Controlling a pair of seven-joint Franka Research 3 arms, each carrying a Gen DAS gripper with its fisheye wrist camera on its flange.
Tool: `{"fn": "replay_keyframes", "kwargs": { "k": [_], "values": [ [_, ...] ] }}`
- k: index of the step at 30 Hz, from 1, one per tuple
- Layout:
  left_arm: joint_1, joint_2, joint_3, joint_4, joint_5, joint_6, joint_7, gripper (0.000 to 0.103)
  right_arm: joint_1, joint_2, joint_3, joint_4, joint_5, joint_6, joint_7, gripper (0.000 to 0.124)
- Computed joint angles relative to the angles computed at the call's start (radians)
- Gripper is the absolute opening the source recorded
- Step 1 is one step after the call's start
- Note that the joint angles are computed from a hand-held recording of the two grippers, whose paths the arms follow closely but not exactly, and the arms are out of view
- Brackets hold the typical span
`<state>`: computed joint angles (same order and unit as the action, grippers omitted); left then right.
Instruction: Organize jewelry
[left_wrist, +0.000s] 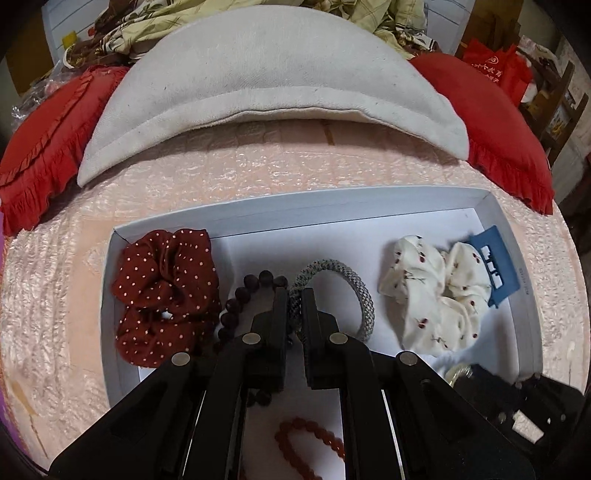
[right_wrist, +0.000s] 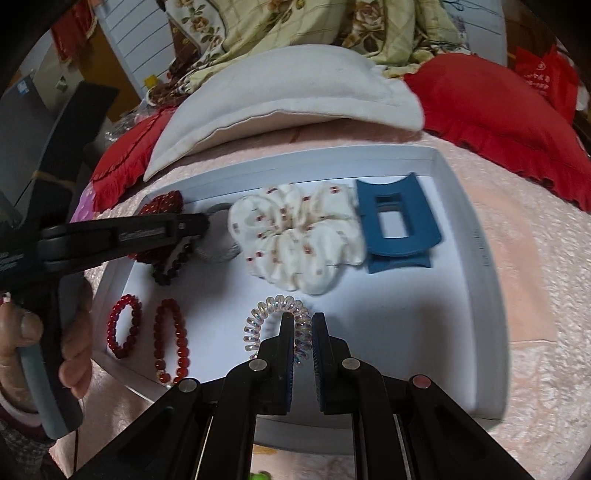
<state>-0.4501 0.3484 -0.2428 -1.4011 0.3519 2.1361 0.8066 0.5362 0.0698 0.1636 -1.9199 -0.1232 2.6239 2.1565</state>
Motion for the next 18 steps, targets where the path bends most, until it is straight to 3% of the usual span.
{"fn": "replay_keyframes", "kwargs": {
  "k": [3, 6, 9, 12, 18],
  "values": [
    [0.010, -0.005, -0.002, -0.007, -0.017, 0.008, 0.002, 0.008, 0.007, 0.012, 0.005, 0.011, 0.006, 0.007, -0.009, 0.009],
    [0.039, -0.029, -0.015, -0.038, -0.087, 0.041, 0.023, 0.018, 0.015, 0.024, 0.012, 0.029, 0.036, 0.008, -0.050, 0.010],
    [0.042, -0.058, -0.015, -0.064, -0.094, 0.060, 0.017, 0.027, 0.036, 0.033, 0.005, 0.051, -0.024, -0.018, -0.025, 0.014],
    [0.035, -0.089, -0.015, -0.079, -0.072, 0.054, 0.009, 0.027, 0.043, 0.026, 0.002, 0.051, -0.049, -0.020, 0.001, 0.023],
    [0.023, -0.228, -0.030, -0.178, -0.021, 0.058, -0.049, 0.027, 0.027, -0.094, 0.015, -0.045, -0.079, 0.007, 0.072, 0.026]
  ]
}}
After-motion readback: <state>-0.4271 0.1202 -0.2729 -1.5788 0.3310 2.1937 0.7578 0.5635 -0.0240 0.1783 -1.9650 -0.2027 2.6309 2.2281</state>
